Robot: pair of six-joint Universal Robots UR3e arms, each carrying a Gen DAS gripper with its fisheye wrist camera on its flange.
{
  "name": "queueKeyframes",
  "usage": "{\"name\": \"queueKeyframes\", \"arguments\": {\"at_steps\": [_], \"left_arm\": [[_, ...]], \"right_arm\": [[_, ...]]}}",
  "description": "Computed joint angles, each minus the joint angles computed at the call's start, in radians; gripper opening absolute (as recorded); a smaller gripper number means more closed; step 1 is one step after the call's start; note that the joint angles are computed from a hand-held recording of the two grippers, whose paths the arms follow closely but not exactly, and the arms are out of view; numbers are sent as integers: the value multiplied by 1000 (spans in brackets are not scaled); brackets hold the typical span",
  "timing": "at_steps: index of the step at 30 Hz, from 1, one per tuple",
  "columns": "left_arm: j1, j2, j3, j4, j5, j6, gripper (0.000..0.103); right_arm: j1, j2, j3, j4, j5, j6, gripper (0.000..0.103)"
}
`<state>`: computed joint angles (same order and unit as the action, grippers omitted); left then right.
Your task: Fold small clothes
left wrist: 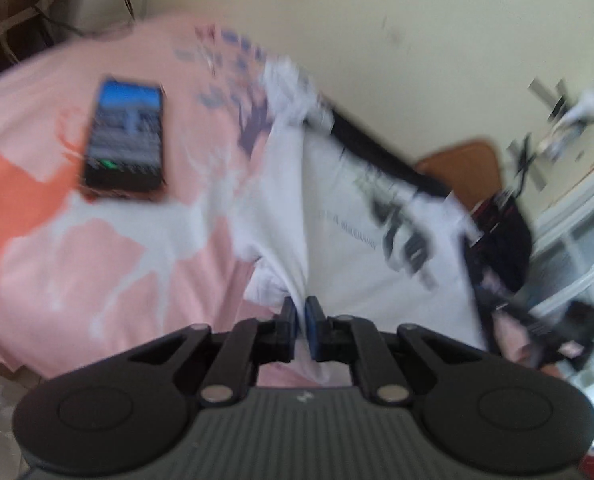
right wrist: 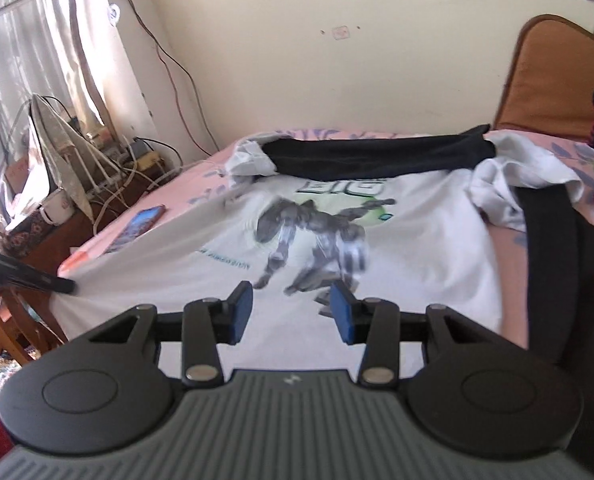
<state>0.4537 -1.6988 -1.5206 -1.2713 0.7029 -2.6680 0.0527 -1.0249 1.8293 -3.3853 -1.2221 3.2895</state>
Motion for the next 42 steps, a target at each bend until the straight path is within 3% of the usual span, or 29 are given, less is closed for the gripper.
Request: {"name": "queueKeyframes", "arguments": {"at_steps": [4,6,7,8,10,16,18,20,23,25,26,27,28,31,33,35,39,42], "left_arm": [[20,138,-137,163,134,-39,10],[8,125,-150,188,171,-48,32],[16,117,-163,196,164,-40,53],[18,110,-180,220,159,-35,62],[4,84,-201,281,190,-37,62],[-58,-15,-215,441,295,-69,62],[-68,-42,-215,506,308,-73,67],[-83,-59,-224,596,328,-81,81],[-106,-88,-222,674,356,-64,87],[-128,-117,-186,616,366,-44,77],[-145,-110,-211,660,387,-29,72],[-163,-97,-227,673,405,21,42],[-174,-79,-225,640,410,70,8],[-113,-7,-131,291,309,163,7],[-62,71,-131,183,290,221,3],[-35,102,-100,83,296,249,2],[-96,61,-124,201,449,182,4],[-50,22,-99,229,364,105,6]], "right_arm": [[3,10,28,-30,12,13,46],[2,-10,62,-31,5,12,46],[0,-24,82,-37,-3,14,46],[0,-42,108,-49,-11,21,46],[-11,-89,183,-83,-27,33,46],[-54,-287,463,-107,-92,59,61],[-46,-332,517,-85,-112,86,62],[-34,-354,562,-86,-111,121,62],[12,-324,586,-110,-118,174,63],[67,-272,597,-201,-175,194,61],[93,-252,577,-202,-195,191,32],[92,-253,559,-161,-174,179,9],[96,-259,543,-121,-169,182,7],[95,-352,561,-57,-184,199,7],[85,-477,624,-32,-194,213,7],[84,-597,629,98,-231,205,7],[72,-581,566,303,-208,154,8],[0,-559,578,306,-149,152,13]]}}
